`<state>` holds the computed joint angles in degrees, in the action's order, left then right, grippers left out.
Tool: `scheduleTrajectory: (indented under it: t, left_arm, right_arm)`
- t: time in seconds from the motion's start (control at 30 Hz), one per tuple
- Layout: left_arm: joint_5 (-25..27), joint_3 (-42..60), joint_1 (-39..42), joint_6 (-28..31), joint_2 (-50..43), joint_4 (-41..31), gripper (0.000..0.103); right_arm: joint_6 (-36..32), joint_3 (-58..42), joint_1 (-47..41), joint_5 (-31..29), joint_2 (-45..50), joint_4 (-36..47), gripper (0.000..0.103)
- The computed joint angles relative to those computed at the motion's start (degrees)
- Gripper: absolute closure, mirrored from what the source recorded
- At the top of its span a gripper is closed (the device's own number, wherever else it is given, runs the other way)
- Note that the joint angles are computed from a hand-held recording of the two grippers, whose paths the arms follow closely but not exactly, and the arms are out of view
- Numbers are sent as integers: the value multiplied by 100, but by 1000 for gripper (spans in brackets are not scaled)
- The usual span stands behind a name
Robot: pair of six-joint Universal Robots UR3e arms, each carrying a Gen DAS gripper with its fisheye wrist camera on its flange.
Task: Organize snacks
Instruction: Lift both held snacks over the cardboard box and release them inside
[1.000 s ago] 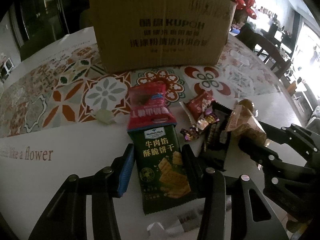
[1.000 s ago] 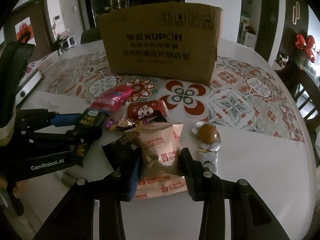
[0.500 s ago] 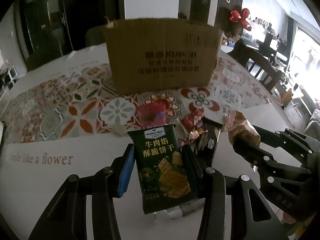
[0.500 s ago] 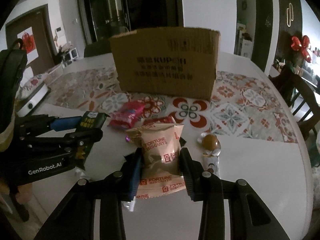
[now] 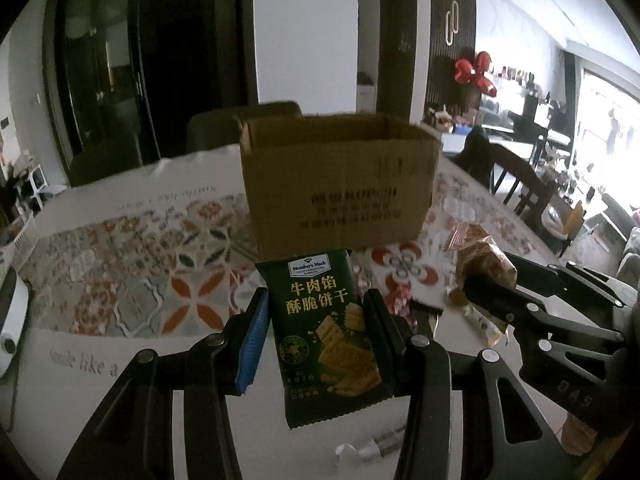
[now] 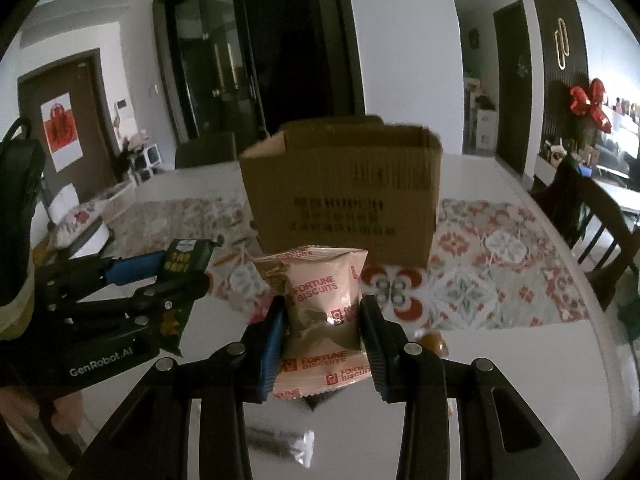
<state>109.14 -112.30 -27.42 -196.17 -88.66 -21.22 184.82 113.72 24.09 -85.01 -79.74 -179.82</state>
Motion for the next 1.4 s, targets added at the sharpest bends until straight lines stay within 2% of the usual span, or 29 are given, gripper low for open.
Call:
scheduleTrajectory:
  t: [0.43, 0.8, 1.17, 1.4]
  left_arm:
    - [-127, 652, 360, 520, 44, 178, 56]
    - [-323, 1542, 718, 951, -304, 268, 56]
    - [-1098, 2889, 1231, 1005, -1047, -530, 56]
    - [-1452, 4097, 1476, 1080, -1911, -1062, 56]
  right_arm:
    - [193, -910, 2, -79, 251, -108, 65]
    - [132, -2141, -107, 1, 620, 285, 65]
    - [-120, -3529, -247, -51, 1344, 748, 65]
    - [-138, -4723, -432, 92, 2005, 1444, 65]
